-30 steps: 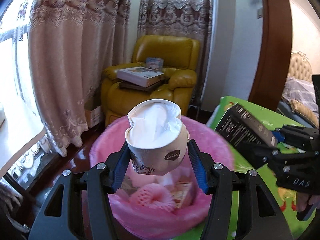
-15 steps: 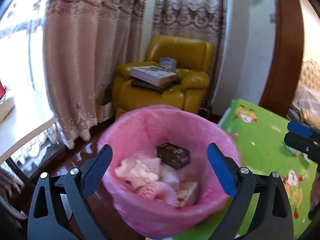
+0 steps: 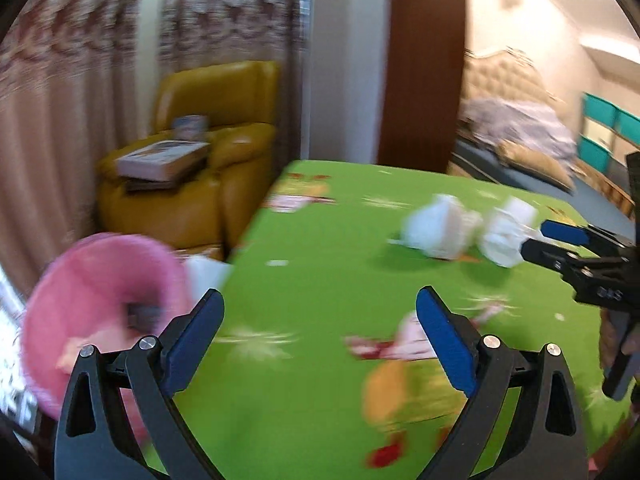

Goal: Collect trash
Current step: 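Move both open tools back over the remaining trash on the table, then grasp the twisted white tissue with the right tool while the left tool grasps crumpled tissue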

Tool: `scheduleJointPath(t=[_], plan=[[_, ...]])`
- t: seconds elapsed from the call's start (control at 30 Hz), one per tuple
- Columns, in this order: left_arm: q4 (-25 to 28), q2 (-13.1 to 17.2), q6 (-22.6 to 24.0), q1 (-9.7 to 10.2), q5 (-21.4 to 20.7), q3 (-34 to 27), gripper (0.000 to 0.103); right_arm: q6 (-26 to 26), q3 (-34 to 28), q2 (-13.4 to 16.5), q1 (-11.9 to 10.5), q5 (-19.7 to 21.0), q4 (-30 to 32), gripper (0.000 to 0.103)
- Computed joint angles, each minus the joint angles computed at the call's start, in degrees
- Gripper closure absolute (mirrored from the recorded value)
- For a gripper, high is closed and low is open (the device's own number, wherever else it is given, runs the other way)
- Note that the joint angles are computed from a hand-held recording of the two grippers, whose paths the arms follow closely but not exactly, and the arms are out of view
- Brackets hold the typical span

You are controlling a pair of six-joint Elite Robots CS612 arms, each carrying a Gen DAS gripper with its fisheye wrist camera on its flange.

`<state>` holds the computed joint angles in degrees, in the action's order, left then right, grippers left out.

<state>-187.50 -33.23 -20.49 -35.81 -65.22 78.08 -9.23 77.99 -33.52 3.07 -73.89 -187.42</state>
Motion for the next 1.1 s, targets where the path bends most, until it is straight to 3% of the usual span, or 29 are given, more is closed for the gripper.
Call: scheduleJointPath(t=[0.2,0.33,0.5,0.67,0.73,0.83,1.1], plan=[[5.3,4.6,2.1,-1.81,-5.1,-9.5,0.013,3.6,0.1,0.7,-3.7,-6.9,0.9,0.028],[8.6,7.4,2.8,-2.62,-8.0,-15.2,0.013,4.1,-2.4,2.0,-4.9,-7.9,4.0,0.028],[12.5,9.5,3.0,-3.11,-8.8,-19.5,0.013,2.2,-7.7,4.2,-4.7,-7.5,9.9,0.029],[14.6,9.8,1.7,-3.0,-9.0,-20.5,0.013,-1.2,-12.1,5.8,-3.7,-8.8,16.2,0.046],[15.1,10.1,1.3,-3.01,-9.3,-21.0,0.013,-1.9,-11.9,5.8,-3.5,-10.0,16.8,0.064],[15.6,10.5,1.6,-3.11,-9.9,-22.1,0.013,-1.1,-8.6,4.4,-4.1,-9.5,12.5,0.074],[22.3,15.5,1.7,-3.72,-10.1,-33.1,0.013,1.8,1.0,0.0,-6.1,-8.1,3.0,0.075]])
